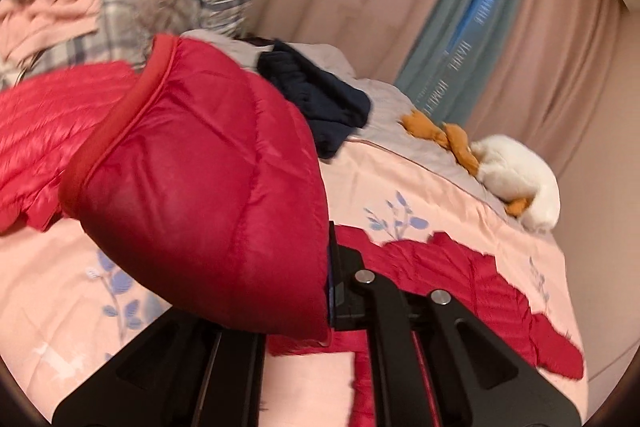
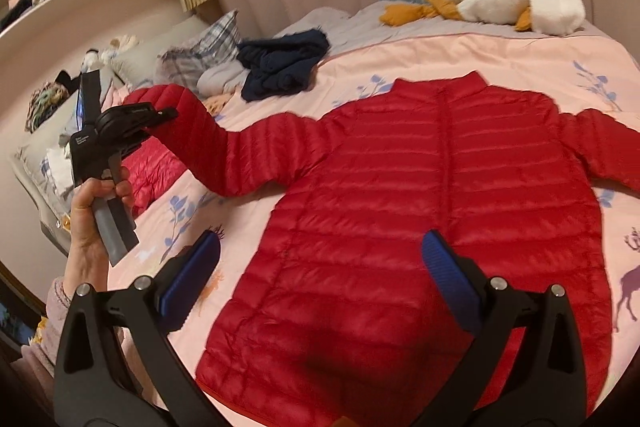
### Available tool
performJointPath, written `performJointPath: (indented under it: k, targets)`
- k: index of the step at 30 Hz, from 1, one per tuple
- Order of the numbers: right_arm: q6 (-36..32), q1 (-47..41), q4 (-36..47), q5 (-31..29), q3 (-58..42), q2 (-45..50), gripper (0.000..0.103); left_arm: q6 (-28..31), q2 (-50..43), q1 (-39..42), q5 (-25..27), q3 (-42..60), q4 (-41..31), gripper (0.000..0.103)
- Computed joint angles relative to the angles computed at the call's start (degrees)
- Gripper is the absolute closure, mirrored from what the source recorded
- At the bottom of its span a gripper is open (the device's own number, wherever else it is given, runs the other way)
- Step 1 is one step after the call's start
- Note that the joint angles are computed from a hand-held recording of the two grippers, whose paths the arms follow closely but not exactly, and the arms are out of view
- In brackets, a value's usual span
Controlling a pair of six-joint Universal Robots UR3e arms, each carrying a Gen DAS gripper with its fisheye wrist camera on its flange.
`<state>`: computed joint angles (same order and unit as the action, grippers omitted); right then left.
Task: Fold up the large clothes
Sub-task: 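Carry the held sleeve across the jacket body toward the right tool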
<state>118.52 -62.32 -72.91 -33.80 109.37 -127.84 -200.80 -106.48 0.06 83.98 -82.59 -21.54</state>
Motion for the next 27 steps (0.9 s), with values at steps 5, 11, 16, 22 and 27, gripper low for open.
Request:
performJointPath:
  k: [5, 11, 16, 22, 27]
  targets:
    - [-19.39, -13.01, 22.58, 0.6, -6.61, 2.6, 0.002, 1.7, -7.07, -9.13, 6.94, 12.99, -7.97, 0.096]
    - [-25.67, -20.71, 27.97, -1.88, -9.47, 8.91, 0.002, 2.99, -18.4, -18.43, 13.86, 30.58, -18.42, 0.096]
    - [-26.74, -24.21, 26.76, -3.7, -9.96, 12.24, 0.002, 2.96, -28.78, -24.78, 19.12, 46.4, -27.54, 0.096]
    - [-28.03, -26.59, 26.33, -4.76, -10.68, 15.15, 0.002, 2.66, -37.98, -28.19, 21.3, 59.37, -36.97, 0.096]
    - [-27.46, -26.87, 24.28, -5.76, -9.71, 16.57, 0.002, 2.38, -43.72, -29.24, 21.6, 66.87, -42.69, 0.096]
